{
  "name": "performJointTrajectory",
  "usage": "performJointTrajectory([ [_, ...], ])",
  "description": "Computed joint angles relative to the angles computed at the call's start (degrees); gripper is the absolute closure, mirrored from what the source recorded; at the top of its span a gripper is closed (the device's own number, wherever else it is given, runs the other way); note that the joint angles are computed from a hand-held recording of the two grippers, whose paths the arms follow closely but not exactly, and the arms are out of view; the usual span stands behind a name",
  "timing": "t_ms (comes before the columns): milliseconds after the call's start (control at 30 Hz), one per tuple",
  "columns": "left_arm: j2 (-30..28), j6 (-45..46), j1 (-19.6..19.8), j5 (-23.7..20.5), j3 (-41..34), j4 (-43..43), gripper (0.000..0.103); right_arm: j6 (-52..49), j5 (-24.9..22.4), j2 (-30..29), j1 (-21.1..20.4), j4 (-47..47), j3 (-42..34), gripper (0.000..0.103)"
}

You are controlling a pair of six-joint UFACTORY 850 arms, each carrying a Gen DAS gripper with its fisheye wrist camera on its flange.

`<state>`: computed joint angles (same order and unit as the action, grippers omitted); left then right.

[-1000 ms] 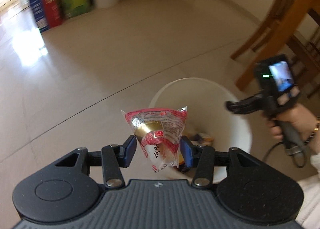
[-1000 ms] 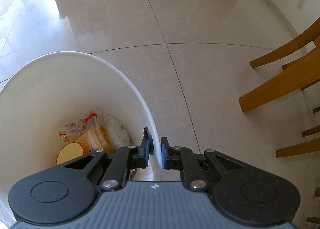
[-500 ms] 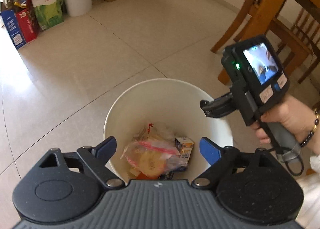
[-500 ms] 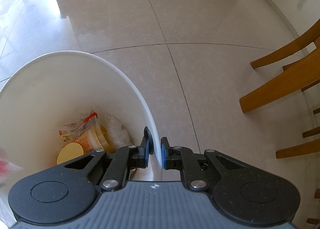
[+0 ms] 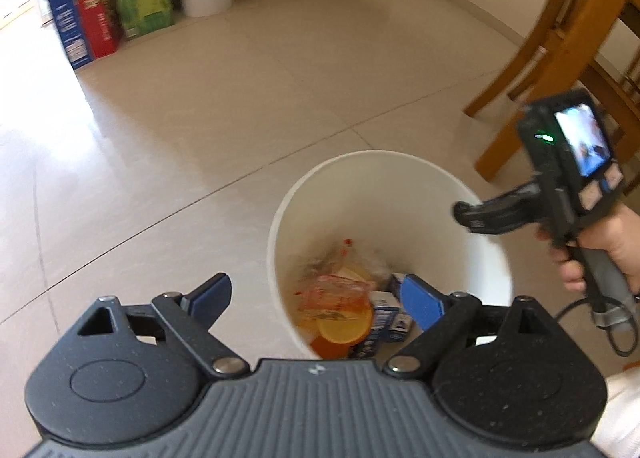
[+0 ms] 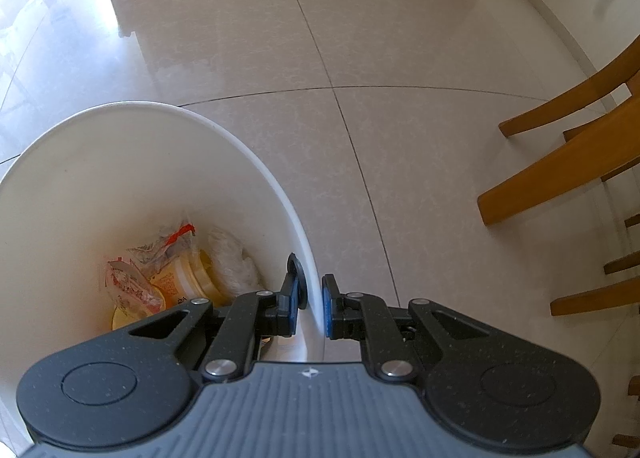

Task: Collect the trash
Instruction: 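Return the left tool to the floor and grasp the clear plastic cup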

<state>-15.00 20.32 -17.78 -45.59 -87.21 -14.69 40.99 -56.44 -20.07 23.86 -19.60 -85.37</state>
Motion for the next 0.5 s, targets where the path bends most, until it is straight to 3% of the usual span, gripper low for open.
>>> performJointTrajectory([
  [500,-0.5,-13.6,6.7,2.8,5.2,8.2,0.011,0.0,-0.3,-0.1,0.2,-0.4,-0.1,0.088],
])
